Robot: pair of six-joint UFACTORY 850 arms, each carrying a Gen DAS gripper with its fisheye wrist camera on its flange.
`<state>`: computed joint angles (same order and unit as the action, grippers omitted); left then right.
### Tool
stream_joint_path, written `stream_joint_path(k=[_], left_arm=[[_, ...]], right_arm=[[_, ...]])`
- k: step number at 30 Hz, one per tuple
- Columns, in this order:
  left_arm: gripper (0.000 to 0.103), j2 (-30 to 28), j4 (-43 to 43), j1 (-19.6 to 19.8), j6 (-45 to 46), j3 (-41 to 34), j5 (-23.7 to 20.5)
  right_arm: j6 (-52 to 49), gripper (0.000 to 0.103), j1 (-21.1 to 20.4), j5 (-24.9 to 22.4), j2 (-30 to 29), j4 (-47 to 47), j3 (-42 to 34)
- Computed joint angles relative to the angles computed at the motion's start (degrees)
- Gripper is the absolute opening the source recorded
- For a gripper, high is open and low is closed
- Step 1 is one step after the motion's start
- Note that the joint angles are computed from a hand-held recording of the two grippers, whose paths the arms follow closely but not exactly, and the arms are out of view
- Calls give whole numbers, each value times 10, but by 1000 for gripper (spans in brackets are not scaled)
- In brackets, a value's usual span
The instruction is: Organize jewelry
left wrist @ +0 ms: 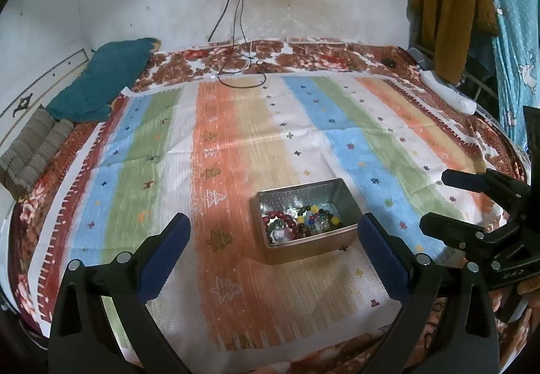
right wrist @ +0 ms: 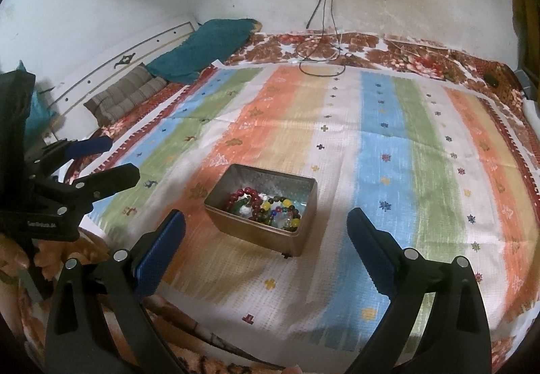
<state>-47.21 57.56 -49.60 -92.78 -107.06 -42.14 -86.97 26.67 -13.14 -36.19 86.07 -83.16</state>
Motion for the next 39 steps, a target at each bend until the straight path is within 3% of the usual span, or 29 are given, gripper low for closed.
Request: stream_joint_path(k=[39], left_arm=[[97, -2, -4, -6, 5, -2, 9]], right_arm=[[-27, 97, -5, -3, 3, 31, 2]])
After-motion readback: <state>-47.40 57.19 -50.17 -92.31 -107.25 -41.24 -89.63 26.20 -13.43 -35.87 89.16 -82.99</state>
